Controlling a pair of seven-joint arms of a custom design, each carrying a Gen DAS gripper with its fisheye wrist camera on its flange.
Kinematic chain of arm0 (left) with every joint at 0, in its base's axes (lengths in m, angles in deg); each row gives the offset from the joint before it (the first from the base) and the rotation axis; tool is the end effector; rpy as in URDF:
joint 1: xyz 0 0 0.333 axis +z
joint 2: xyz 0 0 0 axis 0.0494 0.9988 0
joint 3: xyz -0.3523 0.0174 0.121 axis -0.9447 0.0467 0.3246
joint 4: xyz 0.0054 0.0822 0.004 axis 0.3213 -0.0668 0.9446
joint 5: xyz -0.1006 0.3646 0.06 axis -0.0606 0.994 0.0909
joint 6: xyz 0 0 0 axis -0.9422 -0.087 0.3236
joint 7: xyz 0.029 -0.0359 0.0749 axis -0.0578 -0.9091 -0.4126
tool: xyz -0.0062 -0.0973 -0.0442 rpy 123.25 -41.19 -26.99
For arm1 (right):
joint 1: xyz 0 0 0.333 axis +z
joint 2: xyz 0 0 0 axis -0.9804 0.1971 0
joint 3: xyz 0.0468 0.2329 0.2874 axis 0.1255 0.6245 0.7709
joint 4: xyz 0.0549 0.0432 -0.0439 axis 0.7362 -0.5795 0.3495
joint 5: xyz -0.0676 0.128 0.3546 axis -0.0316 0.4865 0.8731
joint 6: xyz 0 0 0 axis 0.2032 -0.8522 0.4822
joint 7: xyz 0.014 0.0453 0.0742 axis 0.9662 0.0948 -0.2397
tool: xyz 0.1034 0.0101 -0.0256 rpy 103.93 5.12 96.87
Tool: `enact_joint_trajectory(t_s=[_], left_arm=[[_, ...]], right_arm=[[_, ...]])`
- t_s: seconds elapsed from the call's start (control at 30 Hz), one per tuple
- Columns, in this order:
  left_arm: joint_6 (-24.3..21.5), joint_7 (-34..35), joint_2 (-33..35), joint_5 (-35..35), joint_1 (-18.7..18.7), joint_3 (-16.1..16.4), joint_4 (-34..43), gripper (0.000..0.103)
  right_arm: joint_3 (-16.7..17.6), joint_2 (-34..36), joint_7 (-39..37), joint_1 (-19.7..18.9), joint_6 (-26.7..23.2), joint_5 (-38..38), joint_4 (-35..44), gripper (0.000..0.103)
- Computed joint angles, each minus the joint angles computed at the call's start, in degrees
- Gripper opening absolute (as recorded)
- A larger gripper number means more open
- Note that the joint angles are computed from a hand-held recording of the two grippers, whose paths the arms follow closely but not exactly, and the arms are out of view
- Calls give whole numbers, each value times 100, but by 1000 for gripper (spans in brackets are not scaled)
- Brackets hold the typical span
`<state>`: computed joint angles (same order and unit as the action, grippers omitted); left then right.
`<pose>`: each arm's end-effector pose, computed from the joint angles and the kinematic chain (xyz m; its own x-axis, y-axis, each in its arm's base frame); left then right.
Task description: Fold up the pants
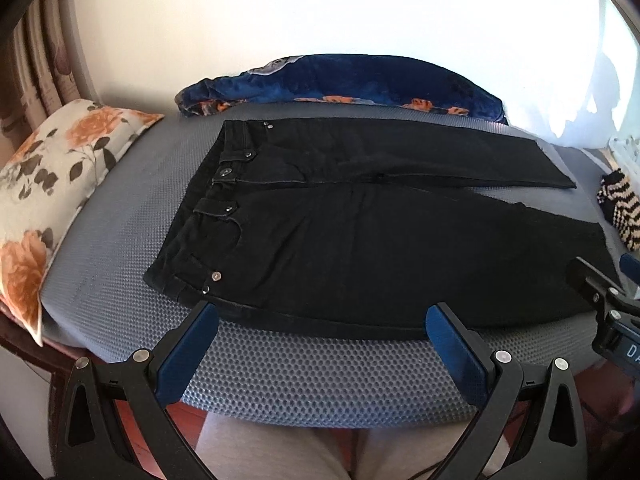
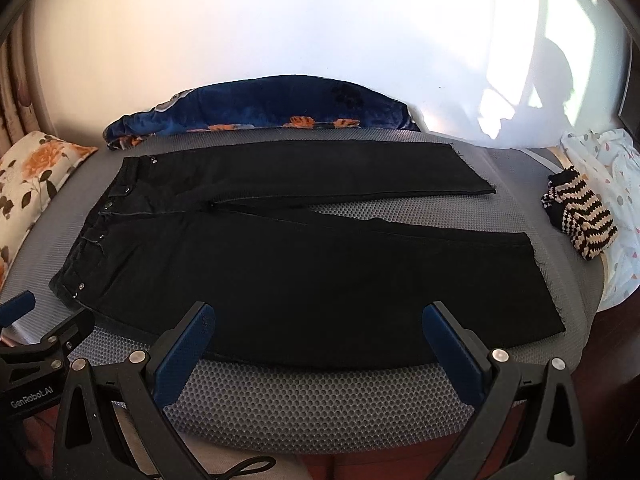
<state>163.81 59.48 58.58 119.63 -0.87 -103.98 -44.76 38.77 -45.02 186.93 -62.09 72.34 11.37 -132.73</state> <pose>0.4672 -0.1921 0.5765 0.2190 -0.9755 -0.0217 -0.7711 -0.1594 -0.6164 0.5108 0.2205 0.6016 0.1244 -0.9909 0.0517 -0.7460 -0.1277 -0.6536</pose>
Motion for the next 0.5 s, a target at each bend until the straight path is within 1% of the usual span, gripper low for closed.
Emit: enact_joint_trajectory(t_s=[0.5], left_arm=[[44,128,121,-66,-22,81,49,103]], right_arm=[[5,211,-116,72,-146,-9,238,103]])
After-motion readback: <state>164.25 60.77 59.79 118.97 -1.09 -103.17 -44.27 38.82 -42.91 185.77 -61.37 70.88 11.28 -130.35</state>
